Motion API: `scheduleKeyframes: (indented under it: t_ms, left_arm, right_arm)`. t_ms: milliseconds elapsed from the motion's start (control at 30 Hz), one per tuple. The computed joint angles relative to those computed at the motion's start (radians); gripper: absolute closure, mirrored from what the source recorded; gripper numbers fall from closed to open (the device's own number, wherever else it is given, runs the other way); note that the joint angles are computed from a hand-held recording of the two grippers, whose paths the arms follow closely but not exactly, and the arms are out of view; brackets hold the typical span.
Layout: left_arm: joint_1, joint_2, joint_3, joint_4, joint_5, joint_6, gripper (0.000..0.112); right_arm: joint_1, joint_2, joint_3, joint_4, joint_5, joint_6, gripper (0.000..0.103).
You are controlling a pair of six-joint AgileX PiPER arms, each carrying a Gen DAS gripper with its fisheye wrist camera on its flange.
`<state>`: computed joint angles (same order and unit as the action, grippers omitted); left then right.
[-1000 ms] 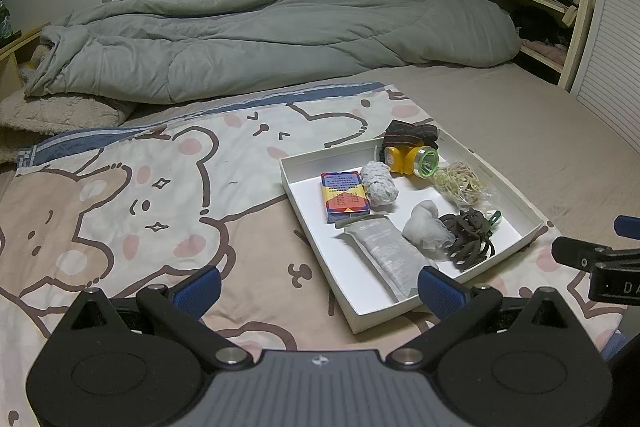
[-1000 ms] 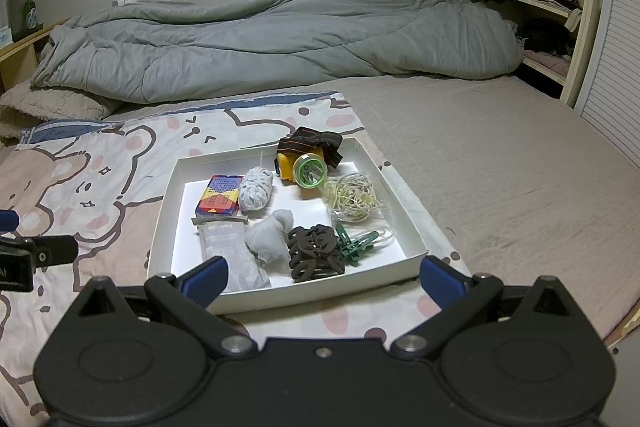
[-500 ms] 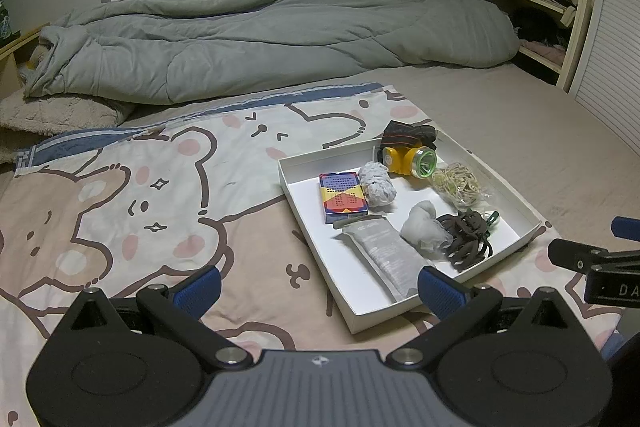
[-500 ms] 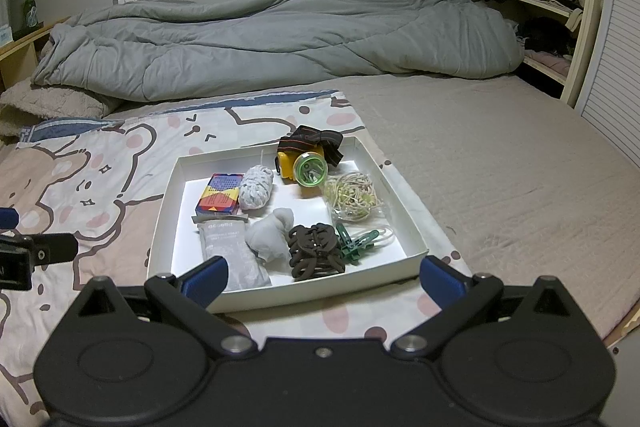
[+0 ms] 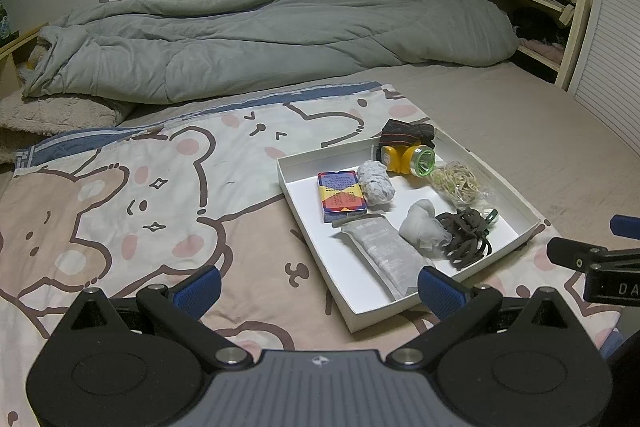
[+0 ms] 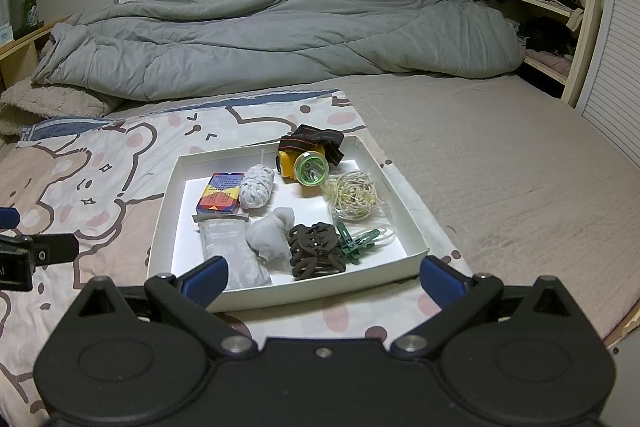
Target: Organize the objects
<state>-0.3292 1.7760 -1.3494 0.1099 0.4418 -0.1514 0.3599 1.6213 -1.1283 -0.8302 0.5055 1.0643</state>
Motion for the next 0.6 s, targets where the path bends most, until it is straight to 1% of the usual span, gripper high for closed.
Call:
scheduleKeyframes:
  t_ms: [600]
  left_arm:
    - [0.0, 0.002, -0.001, 0.0, -0.001, -0.001, 0.009]
  right_arm:
    - [0.008, 0.0, 0.013, -0.016, -0.005, 0.024, 0.0]
